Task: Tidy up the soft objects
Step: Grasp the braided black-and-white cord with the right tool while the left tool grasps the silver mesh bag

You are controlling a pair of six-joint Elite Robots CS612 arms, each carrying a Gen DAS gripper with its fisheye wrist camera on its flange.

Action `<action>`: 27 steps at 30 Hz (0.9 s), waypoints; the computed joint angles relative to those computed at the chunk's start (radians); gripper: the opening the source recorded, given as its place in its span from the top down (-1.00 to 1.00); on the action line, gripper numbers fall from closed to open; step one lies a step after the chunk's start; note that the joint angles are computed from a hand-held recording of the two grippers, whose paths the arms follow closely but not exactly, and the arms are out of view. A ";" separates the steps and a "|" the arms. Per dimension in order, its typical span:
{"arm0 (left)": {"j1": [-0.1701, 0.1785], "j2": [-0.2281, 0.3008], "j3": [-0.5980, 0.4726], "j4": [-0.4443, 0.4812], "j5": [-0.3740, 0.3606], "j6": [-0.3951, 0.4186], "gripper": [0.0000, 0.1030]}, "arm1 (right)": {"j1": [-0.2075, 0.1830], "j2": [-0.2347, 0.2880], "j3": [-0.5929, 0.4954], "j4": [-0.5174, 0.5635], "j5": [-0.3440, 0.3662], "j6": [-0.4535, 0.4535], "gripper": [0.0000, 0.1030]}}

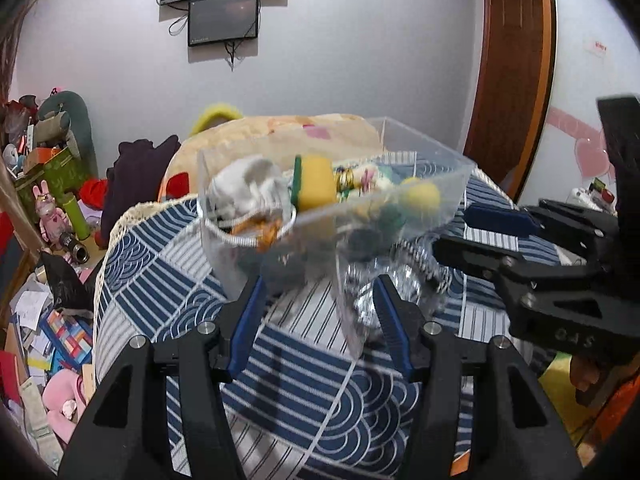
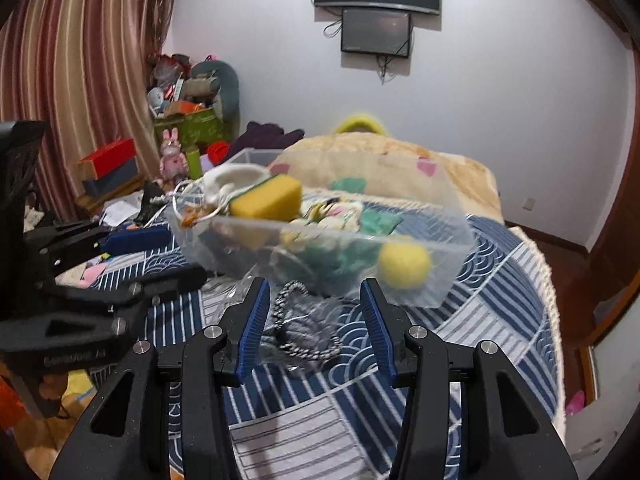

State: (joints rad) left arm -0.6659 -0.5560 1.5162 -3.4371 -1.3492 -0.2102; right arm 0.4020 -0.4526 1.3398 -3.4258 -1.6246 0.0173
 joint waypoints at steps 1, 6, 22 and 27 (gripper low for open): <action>0.001 0.002 0.001 0.002 -0.005 -0.001 -0.08 | 0.000 0.003 -0.007 0.012 0.011 0.003 0.15; 0.009 0.021 -0.026 0.049 -0.054 -0.019 -0.06 | 0.001 0.021 -0.041 0.067 0.049 -0.002 0.33; 0.010 0.048 -0.061 0.104 -0.059 -0.025 -0.02 | -0.001 0.013 -0.012 0.055 -0.010 0.017 0.85; 0.005 0.052 -0.067 0.111 -0.039 -0.020 -0.02 | -0.014 -0.001 0.021 0.028 -0.044 0.040 0.86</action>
